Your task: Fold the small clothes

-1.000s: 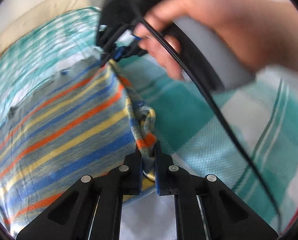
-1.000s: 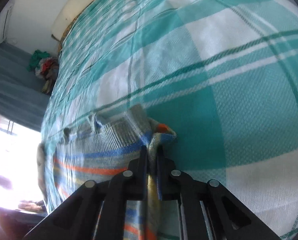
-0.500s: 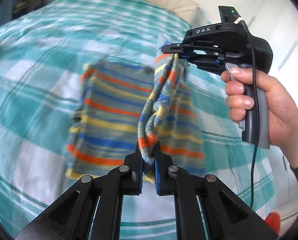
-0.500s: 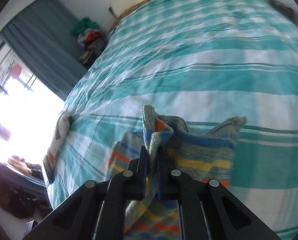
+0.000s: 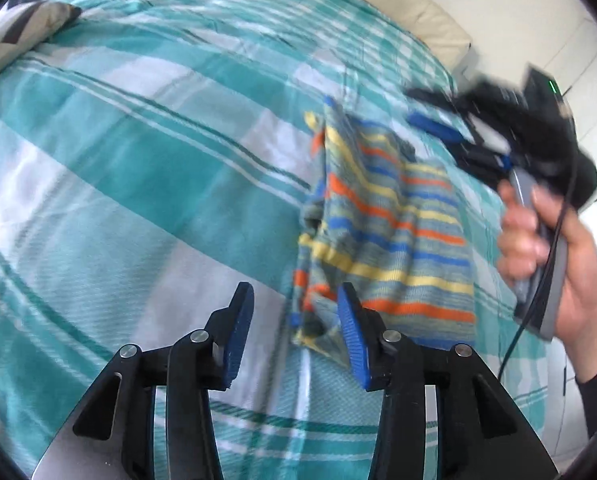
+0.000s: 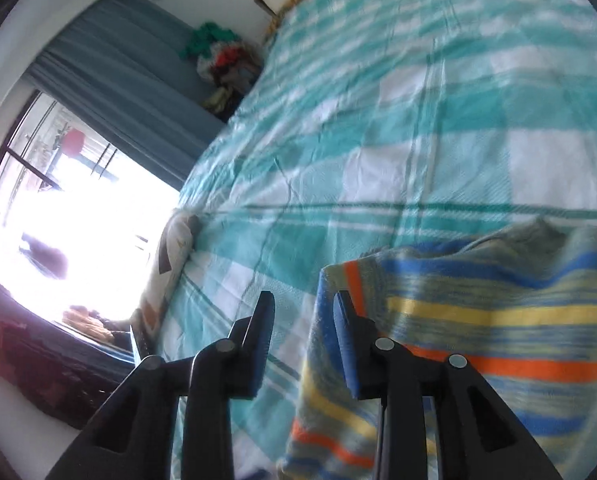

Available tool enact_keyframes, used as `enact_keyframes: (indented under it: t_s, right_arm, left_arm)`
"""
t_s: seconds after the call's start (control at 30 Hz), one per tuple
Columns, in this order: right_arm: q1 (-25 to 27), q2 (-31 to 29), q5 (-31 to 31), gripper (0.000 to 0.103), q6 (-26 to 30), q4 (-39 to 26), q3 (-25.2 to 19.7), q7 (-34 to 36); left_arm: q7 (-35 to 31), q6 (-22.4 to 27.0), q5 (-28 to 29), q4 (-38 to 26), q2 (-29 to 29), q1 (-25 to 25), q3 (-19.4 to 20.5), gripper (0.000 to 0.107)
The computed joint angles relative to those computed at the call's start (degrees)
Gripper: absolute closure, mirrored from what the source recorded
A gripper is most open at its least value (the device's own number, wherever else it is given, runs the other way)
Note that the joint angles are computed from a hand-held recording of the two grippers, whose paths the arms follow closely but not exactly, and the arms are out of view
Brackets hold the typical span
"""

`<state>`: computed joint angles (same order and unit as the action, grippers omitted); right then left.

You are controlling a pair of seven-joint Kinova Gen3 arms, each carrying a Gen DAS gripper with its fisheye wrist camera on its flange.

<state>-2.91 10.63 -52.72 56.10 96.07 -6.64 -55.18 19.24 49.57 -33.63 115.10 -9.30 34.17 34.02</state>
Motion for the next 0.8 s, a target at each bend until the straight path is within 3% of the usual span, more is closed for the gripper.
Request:
enact_keyframes:
  t_s: [0.1,0.2,0.3,0.4,0.43,0.5,0.6,0.7,0.77,0.8]
  right_arm:
    - [-0.92,-6.97,6.99,0.071,-0.3,3.16,4.63,4.69]
    - [1.99,-13.7,13.24,0.071,0.05,7.5,4.95,9.86]
    - [0.75,-18.0,13.33,0.071,2.72,11.1,8.26,14.98]
    - [-3.35,-19.26,12.13,0.072,2.67,14.5,10.73,19.52]
    - [-3.67,-19.1,12.11,0.072,0.98,15.83,9.88,19.91]
    - [-3.08,-17.57,14.76,0.072,-3.0,18.2,7.12,17.91]
    - [-3.02,-14.64,15.75,0.077,-3.23,19.41,7.78,16.63]
    - [-3.03,-15.0,13.12,0.077,-0.18,16.15,10.28,16.91]
    - [-1.85,-14.32,12.91,0.077,-2.5,13.41,8.33,15.82]
    - [-2.16,-13.38,13.79,0.077,-3.67,11.99,7.73,13.98]
  left_arm:
    - [-5.55,-0.74,0.01,0.19,-2.73,2.93,-4.58,0.065]
    - [-12.54,-7.23,-1.38,0.35,-2.75,5.78,-9.68,0.073]
    - [-19.53,-13.53,-3.16,-1.23,1.77,5.37,-13.42,0.078]
    - [-26.52,-13.24,-2.3,-5.19,8.23,-1.32,-10.77,0.093]
    - [-28.85,-11.3,-1.2,-6.79,10.19,-3.97,-9.09,0.1]
    - [-33.51,-6.71,2.16,-9.62,13.47,-7.32,-8.38,0.103]
    - [-40.14,-4.67,7.95,-11.02,13.63,-5.87,-14.44,0.103]
    - [-43.95,-7.06,10.04,-9.62,9.74,0.65,-22.38,0.1]
    - [-45.86,-10.34,11.11,-9.32,9.17,5.14,-27.63,0.089]
    - [-47.09,-10.86,11.66,-10.09,9.97,7.56,-30.28,0.078]
